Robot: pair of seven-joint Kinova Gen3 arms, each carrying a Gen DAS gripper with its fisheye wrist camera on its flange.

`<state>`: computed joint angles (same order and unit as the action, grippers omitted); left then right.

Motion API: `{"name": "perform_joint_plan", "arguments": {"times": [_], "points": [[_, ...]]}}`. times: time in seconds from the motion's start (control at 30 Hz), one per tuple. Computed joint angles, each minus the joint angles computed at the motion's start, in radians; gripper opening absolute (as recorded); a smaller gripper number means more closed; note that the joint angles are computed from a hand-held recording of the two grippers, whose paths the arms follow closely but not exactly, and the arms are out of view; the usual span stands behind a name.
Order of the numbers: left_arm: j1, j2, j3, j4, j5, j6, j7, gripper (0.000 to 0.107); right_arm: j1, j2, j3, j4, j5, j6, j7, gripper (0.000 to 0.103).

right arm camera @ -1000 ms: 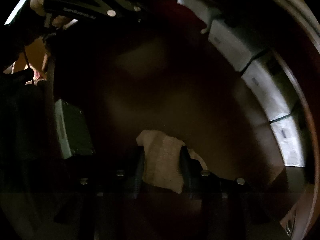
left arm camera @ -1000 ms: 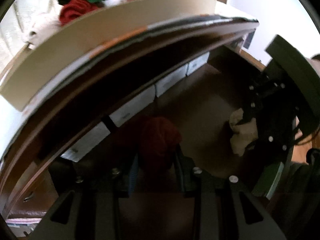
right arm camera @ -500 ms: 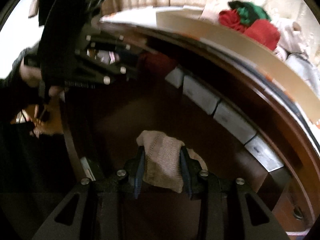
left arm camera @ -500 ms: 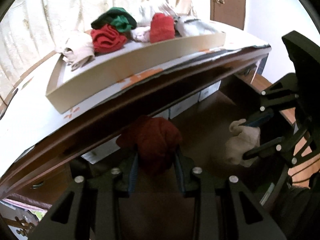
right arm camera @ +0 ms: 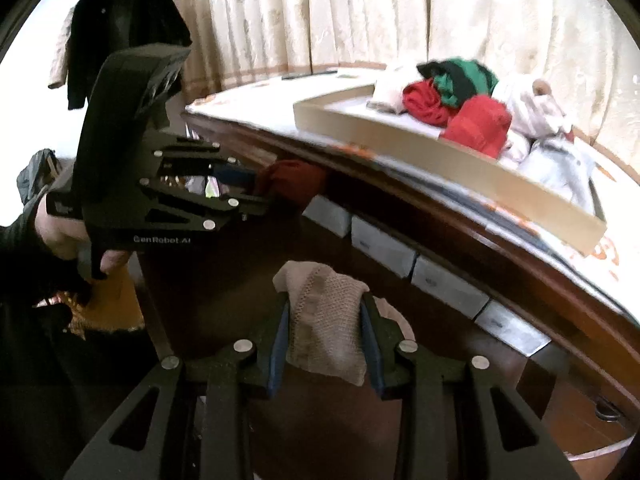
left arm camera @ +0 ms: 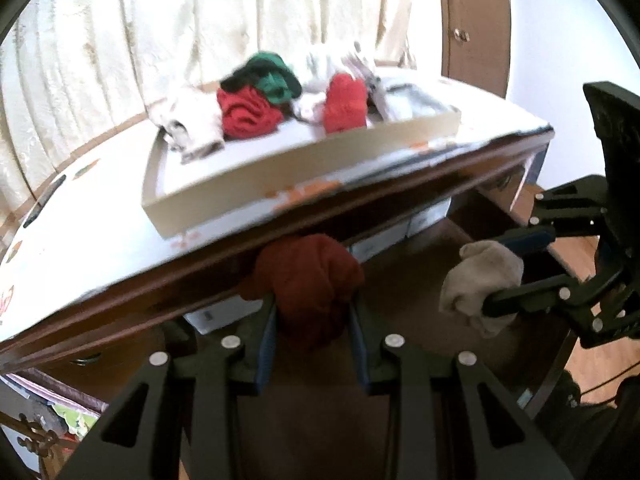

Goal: Take underwear out of drawer
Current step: 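Lift both held garments out of the drawer over the tray, then lower both garments into the tray and open both grippers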

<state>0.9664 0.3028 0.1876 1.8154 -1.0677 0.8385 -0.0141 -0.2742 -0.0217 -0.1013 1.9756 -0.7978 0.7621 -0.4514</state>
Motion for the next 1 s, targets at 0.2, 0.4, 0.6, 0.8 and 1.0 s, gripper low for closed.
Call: {"name": "perform_joint_plan", "arguments": {"times": [0.2, 0.4, 0.6, 0.8, 1.0], "points": [[0.003, -0.029, 0.002, -0.015, -0.06, 0.046, 0.026, 0.031, 0.006, 0.001, 0.011, -0.042, -0.058, -0.017, 0.034, 0.035], [-0.001, -0.04, 0.008, -0.022, -0.173, 0.103, 0.13, 0.031, 0.013, 0.008, 0.01, -0.099, -0.138, -0.054, 0.058, 0.035], [-0.035, -0.039, 0.02, -0.051, -0.219, 0.134, 0.13, 0.031, 0.005, 0.02, -0.005, -0.134, -0.189, -0.116, 0.062, 0.036], [-0.095, -0.036, 0.005, -0.092, -0.197, 0.104, 0.075, 0.031, -0.024, 0.067, -0.042, -0.201, -0.136, -0.198, -0.038, 0.036], [-0.152, -0.023, -0.022, -0.13, -0.138, 0.042, 0.005, 0.031, -0.043, 0.145, -0.082, -0.285, -0.009, -0.252, -0.206, 0.036]]}}
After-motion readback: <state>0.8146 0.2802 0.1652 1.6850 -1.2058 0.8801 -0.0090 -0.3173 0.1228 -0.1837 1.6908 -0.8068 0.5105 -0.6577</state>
